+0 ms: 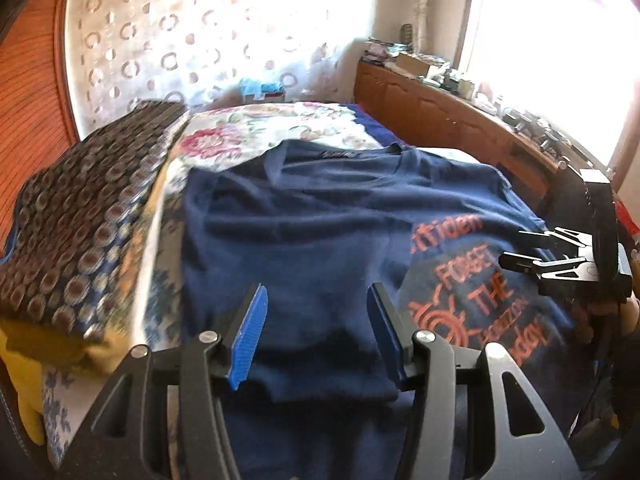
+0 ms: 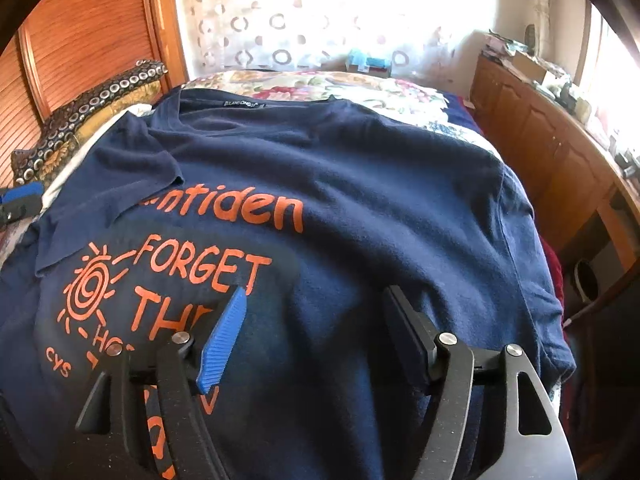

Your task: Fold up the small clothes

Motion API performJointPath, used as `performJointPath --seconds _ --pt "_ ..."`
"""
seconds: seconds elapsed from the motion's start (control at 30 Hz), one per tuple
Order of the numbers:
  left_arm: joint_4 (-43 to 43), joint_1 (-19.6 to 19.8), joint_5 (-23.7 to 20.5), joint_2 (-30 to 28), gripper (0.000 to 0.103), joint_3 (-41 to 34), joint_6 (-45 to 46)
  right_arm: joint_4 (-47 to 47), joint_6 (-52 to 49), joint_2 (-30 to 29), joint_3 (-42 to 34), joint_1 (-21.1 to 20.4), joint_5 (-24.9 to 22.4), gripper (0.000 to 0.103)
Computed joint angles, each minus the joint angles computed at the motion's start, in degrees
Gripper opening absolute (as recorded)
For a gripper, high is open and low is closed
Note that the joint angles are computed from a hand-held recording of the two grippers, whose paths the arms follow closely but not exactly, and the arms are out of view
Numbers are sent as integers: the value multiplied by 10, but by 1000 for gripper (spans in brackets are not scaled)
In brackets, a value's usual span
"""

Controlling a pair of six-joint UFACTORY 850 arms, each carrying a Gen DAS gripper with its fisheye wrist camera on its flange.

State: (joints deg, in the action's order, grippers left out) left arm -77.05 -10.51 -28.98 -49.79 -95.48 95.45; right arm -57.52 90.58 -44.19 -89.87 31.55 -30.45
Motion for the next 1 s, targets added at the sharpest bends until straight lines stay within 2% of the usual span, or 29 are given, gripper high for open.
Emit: performJointPath --seconds 0.17,0.3,0.53,0.7,0.83,0.97,1.0 --pt "32 -22 10 -13 53 -20 -15 -78 104 41 48 -1 17 72" --pt "97 -33 6 -32 53 -46 -74 -131 172 87 102 -4 -6 72" --pt "144 -45 9 -44 53 -55 -114 -132 227 151 197 -30 -41 71" --pt "169 -52 23 -47 54 -52 -125 -138 283 183 254 -49 -23 62" --pt "110 -58 58 -38 55 -27 -46 -146 323 194 278 -60 7 53" --pt "116 -55 47 -41 56 -32 -56 -140 324 192 285 -67 37 44" --pt "116 -55 47 -40 57 -32 -56 -138 323 192 286 -68 45 39"
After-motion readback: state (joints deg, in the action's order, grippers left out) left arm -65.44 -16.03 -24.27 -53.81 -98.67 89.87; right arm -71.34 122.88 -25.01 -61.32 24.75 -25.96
